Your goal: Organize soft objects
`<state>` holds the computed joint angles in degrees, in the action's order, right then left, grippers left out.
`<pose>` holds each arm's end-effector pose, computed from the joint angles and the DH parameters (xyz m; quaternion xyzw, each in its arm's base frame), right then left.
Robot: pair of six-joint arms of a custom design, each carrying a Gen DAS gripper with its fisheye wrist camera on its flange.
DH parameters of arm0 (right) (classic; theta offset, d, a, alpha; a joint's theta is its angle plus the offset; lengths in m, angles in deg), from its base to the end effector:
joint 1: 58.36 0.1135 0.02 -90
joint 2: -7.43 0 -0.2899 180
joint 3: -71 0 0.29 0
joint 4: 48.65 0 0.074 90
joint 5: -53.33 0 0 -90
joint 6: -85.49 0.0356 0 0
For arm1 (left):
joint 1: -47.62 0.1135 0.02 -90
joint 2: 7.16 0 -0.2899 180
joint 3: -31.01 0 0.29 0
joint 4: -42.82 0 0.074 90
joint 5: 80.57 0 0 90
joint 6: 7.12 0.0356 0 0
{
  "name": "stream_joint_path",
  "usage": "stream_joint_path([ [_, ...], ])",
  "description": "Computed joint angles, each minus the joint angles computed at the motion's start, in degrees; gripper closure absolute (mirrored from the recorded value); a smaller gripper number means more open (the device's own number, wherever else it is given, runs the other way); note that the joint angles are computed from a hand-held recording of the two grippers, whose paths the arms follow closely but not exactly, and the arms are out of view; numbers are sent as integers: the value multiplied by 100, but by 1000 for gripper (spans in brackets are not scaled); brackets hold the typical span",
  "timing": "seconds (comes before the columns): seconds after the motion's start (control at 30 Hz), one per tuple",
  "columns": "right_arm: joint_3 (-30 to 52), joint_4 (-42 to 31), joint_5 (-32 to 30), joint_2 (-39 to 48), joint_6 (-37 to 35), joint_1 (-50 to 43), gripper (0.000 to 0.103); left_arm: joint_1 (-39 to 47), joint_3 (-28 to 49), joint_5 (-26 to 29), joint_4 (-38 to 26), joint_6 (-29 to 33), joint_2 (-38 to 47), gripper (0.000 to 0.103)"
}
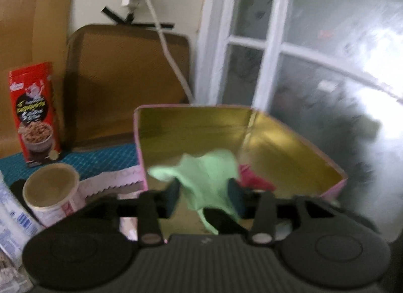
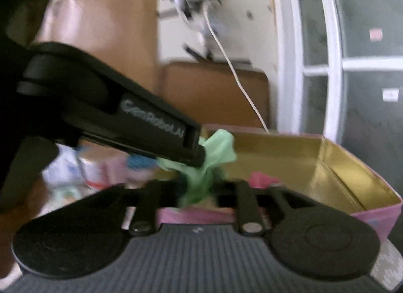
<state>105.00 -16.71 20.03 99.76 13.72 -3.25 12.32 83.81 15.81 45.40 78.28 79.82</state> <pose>0.1776 0.2027 0.1148 0.0008 0.7887 -0.0467 0.6130 0.2734 -0.1984 0.1828 0.2569 0.8333 -0.2119 0.4413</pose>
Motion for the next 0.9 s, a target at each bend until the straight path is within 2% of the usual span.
stream_joint_path([
  [0.07,3,-30,313,41,253,9,23,2,-70,-138,15,4,-16,44],
  [0.13,-127,126,432,-3,378,61,16,158,-285,47,100,-4,-200,31],
  [0.23,-217,402,581,62,412,315,14,482,-760,239,265,-1,-741,29],
  [0.3,-159,852,801,352,133,540,15,891,-1177,547,290,16,-1298,29],
  [0.37,-64,1487,1052,634,-303,831,15,1493,-1577,942,233,63,-1869,29],
  [0.4,-50,1879,1020,761,-551,886,15,1900,-1820,1145,190,129,-2181,29],
  [0.47,104,2119,752,871,-785,1020,15,2848,-2248,1525,122,403,-2665,29],
  [0.53,460,1774,74,930,-877,1044,18,3773,-2588,1623,177,847,-2869,29],
  [0.57,673,1508,-289,973,-860,1002,24,4160,-2682,1628,271,1058,-2817,29],
  [0.6,973,1126,-820,1038,-802,919,29,4625,-2780,1639,466,1311,-2659,29],
  [0.7,2185,64,-2351,1478,-636,575,31,5673,-2878,1624,1298,1726,-1830,29],
  [0.73,2596,-176,-2697,1690,-613,500,31,5978,-2863,1729,1527,1760,-1542,31],
  [0.77,3199,-605,-3149,1967,-554,341,30,6294,-2738,1950,1422,1670,-1344,33],
  [0.8,3718,-986,-3432,2223,-518,251,30,6648,-2568,2502,1257,1437,-1193,33],
  [0.83,4396,-1474,-3659,2558,-531,151,30,6865,-2541,2818,1460,1250,-1024,32],
  [0.9,5614,-2281,-3654,3204,-535,83,25,7035,-2523,3144,1738,1031,-819,32],
])
